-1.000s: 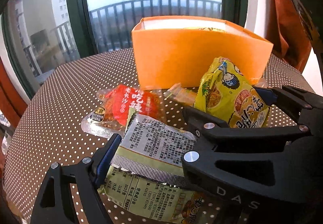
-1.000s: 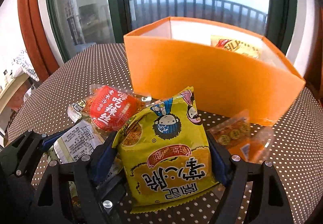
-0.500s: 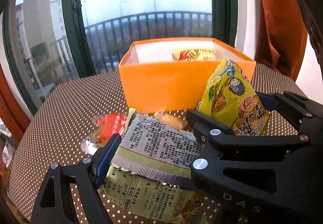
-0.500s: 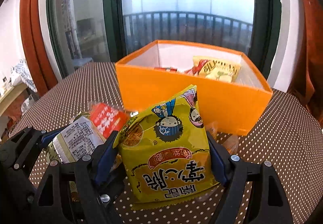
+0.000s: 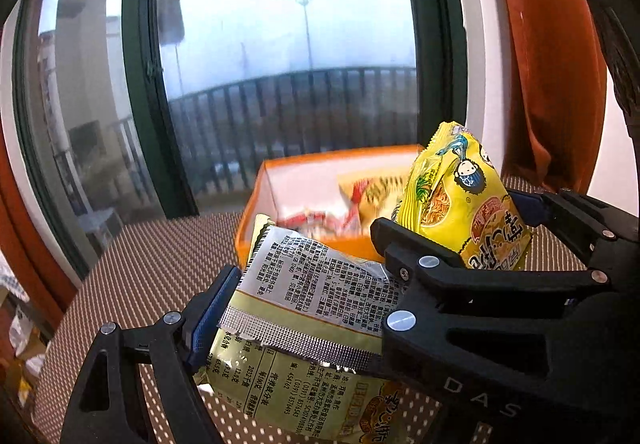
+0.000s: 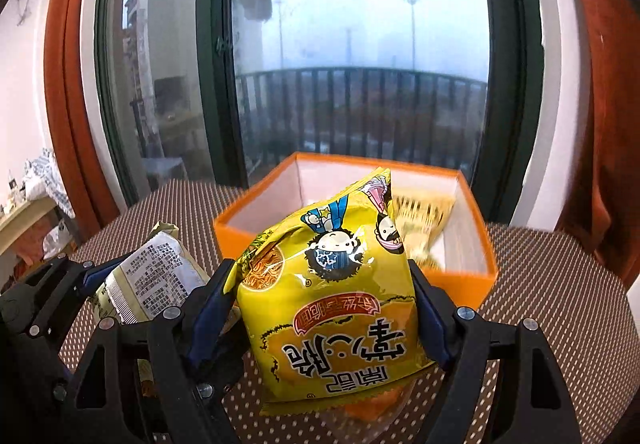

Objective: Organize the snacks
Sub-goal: 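Lift both held packets and carry them over the orange box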

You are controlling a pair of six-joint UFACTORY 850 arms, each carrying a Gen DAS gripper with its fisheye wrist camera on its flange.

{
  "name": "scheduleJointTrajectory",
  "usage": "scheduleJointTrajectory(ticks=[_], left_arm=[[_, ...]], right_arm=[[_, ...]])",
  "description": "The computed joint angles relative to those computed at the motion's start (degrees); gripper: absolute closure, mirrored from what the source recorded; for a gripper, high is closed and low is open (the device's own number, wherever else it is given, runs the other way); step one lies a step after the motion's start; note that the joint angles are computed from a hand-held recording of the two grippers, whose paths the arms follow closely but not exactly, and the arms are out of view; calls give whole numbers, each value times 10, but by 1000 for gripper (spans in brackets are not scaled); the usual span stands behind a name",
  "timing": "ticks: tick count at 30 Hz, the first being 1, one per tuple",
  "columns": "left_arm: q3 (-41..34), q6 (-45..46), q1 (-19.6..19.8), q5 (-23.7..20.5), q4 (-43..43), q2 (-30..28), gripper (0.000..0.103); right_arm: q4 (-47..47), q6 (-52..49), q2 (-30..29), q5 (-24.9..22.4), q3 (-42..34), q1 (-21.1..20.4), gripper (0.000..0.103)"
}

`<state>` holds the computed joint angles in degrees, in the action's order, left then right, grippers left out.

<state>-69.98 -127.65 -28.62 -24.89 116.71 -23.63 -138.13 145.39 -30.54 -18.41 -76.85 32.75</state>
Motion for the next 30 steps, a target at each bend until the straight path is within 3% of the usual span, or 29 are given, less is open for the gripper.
scheduleJointTrajectory(ticks=[7,22,27,30], left_arm=[[-35,38,-4,-37,-20,-4,19],[-112,90,1,-50,-60,-39,20],[-169,129,4,-42,-93,-82,20],[-206,167,7,-35,-125,-113,20]], right_arm=[[-64,56,5,-1,-26,-13,22],[-115,116,-22,16,-95,-37,21],[-223,259,-52,36,-129,-56,22],[-207,257,-77,60,-160,-65,22]])
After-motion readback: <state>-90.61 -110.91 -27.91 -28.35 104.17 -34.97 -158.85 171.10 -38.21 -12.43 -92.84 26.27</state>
